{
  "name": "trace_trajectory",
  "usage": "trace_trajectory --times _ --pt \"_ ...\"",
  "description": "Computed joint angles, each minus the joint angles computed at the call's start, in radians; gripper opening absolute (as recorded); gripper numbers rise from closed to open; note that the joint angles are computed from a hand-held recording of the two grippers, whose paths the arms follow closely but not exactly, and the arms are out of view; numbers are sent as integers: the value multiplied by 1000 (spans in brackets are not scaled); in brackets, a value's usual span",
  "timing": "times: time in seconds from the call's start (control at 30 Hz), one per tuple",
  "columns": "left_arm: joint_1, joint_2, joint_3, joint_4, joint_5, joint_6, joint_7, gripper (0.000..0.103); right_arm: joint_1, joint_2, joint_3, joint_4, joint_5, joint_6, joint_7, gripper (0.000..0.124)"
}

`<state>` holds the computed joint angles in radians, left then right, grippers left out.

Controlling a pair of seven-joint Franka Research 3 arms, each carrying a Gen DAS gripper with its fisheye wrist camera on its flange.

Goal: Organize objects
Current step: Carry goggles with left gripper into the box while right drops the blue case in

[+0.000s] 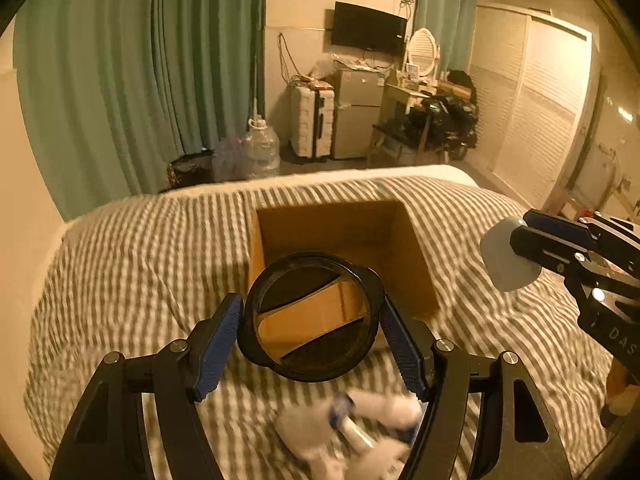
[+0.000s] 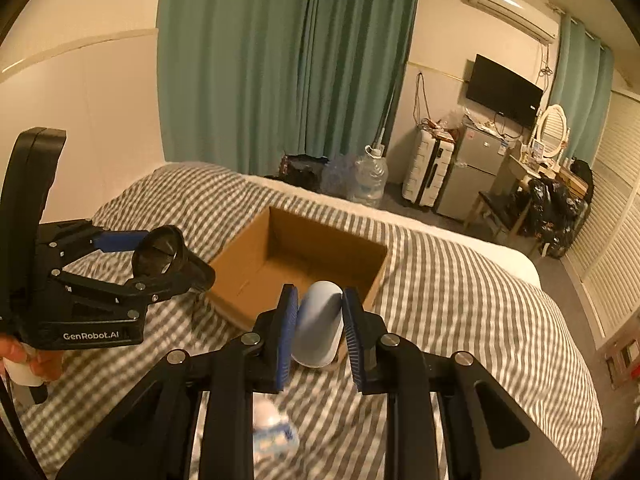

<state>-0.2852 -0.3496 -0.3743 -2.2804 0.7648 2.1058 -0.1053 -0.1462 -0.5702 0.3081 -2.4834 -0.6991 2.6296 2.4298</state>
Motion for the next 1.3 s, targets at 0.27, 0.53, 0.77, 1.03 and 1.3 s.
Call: trace_trajectory --times 0.27,0.53,0.77,1.03,1.3 --pt "111 37 99 -28 61 204 74 72 -45 269 -58 210 -111 56 39 13" --pt "179 192 130 -33 160 339 60 72 10 509 -198 313 -113 127 30 13" --pt "167 289 161 -23 210 425 52 74 70 535 -310 246 -74 211 30 13" --pt "120 193 131 -29 164 305 70 96 70 367 -281 167 -98 144 86 48" --pt "66 25 62 -36 27 140 147 101 66 130 -167 108 -6 -9 37 68"
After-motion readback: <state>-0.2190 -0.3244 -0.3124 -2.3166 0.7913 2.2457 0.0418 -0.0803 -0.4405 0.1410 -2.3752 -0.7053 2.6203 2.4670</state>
